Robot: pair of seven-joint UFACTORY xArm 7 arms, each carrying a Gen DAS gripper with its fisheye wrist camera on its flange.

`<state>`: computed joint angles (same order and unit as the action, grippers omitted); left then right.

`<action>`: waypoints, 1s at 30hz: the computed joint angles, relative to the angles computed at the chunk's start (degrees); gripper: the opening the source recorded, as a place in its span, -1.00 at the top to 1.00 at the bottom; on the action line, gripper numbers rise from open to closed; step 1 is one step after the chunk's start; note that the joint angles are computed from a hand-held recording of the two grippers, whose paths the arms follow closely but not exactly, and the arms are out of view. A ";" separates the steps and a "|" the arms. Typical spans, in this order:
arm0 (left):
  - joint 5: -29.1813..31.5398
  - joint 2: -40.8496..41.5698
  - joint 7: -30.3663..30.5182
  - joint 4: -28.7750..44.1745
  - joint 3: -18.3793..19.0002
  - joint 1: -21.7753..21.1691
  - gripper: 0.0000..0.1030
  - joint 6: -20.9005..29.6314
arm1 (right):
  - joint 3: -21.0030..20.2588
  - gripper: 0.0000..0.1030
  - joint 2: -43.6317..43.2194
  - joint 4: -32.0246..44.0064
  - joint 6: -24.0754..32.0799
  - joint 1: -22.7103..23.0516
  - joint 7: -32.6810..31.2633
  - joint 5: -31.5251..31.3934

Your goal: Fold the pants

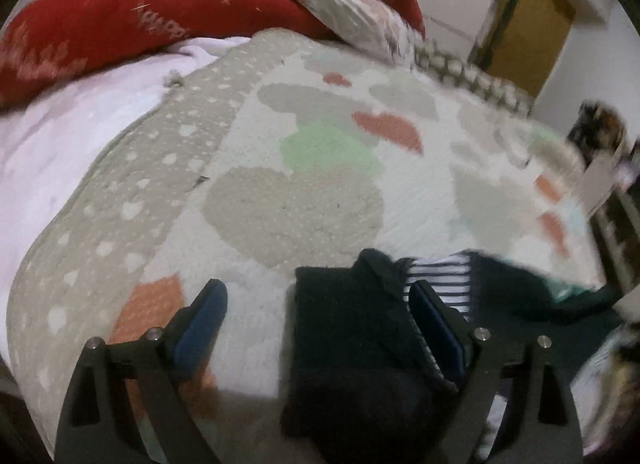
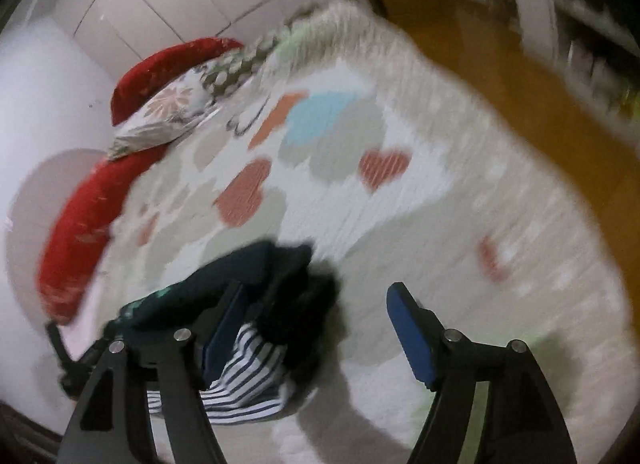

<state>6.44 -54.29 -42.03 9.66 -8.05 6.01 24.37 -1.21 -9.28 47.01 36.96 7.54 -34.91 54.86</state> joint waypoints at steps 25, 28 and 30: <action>10.31 10.69 -8.89 9.13 -7.22 -0.74 -0.79 13.40 | 1.73 0.33 1.43 -0.61 -3.21 -0.77 -1.14 4.73; 6.45 6.96 -6.43 8.09 -0.89 -4.16 -0.79 14.05 | 0.20 -0.28 -0.47 -2.67 -5.25 -0.74 -3.03 8.10; 3.51 4.05 -4.33 8.34 1.31 -6.42 -0.79 15.09 | -1.27 -0.34 -2.33 -4.24 -5.82 -0.93 -5.05 11.51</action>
